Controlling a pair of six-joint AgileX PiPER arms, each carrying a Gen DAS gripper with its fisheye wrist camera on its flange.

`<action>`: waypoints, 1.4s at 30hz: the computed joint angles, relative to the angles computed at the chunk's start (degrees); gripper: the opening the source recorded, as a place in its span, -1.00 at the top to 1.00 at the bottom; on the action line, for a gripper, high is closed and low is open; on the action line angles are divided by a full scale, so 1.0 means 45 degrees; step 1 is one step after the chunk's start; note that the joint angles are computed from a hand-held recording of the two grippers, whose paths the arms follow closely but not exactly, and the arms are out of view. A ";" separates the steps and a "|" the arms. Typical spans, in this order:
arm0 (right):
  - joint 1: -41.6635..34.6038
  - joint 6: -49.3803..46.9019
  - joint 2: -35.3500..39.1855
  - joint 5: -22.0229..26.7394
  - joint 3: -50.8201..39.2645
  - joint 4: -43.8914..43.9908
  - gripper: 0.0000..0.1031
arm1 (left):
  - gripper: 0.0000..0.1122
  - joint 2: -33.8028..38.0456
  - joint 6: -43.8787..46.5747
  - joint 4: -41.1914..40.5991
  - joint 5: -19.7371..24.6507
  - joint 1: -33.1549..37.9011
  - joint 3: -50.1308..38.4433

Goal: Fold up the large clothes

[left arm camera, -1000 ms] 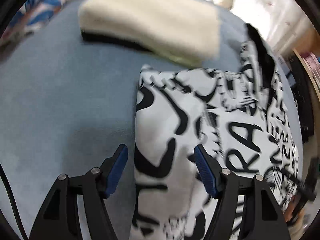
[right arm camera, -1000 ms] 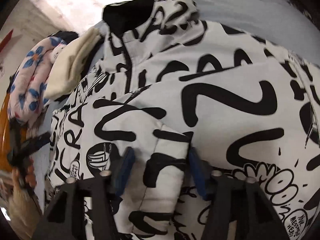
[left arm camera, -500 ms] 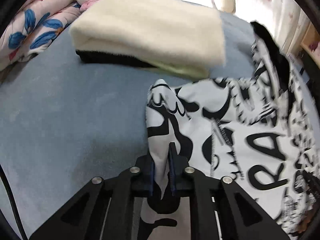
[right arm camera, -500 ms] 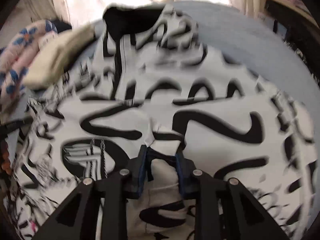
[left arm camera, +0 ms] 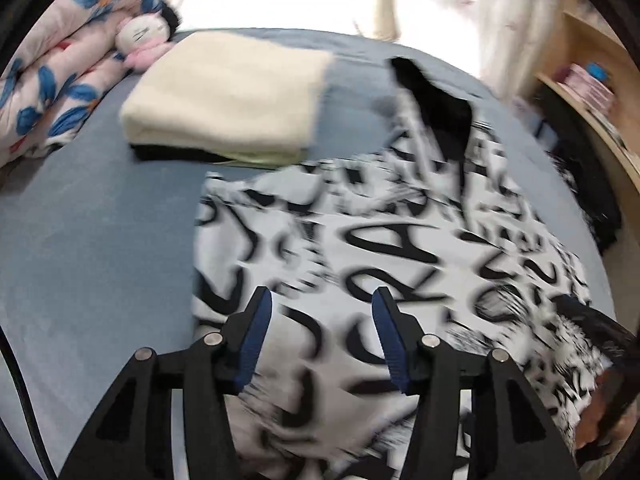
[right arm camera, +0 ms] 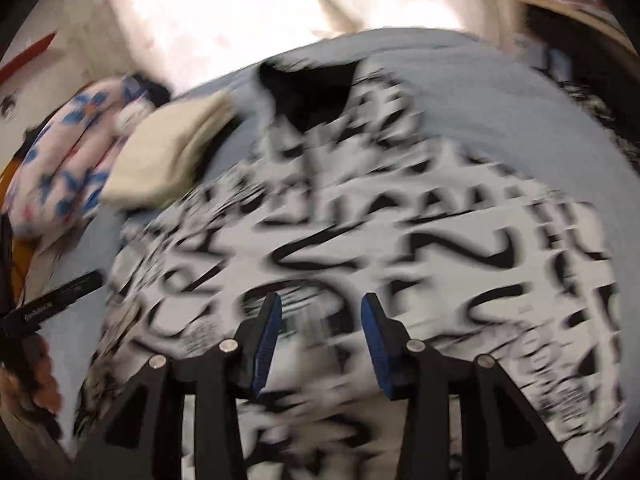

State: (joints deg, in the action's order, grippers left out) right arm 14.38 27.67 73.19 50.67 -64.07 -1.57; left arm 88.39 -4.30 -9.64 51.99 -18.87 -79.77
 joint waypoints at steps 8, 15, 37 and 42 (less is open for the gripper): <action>0.3226 0.1046 0.2200 -0.0022 -0.0645 -0.1444 0.19 | 0.09 0.0060 -0.3579 0.2430 -0.0698 -0.2099 0.2321; 0.3444 0.4631 0.1413 0.2767 0.0876 -0.7029 0.22 | 0.17 -0.0587 -0.1858 0.1703 -0.1630 -0.1008 0.3901; 0.0191 0.2489 -0.1233 0.2096 0.2375 -0.4052 0.12 | 0.15 -0.1623 -0.4767 0.5049 -0.0435 -0.3048 0.3586; 0.2227 0.3662 -0.2579 0.3719 0.1956 -0.4947 0.12 | 0.09 -0.3220 -0.5013 0.5293 0.0371 -0.3317 0.3575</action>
State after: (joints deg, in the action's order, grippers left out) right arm 24.40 44.15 61.59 67.40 -55.27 -23.83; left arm 73.90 -26.86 14.18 53.65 -33.80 -63.69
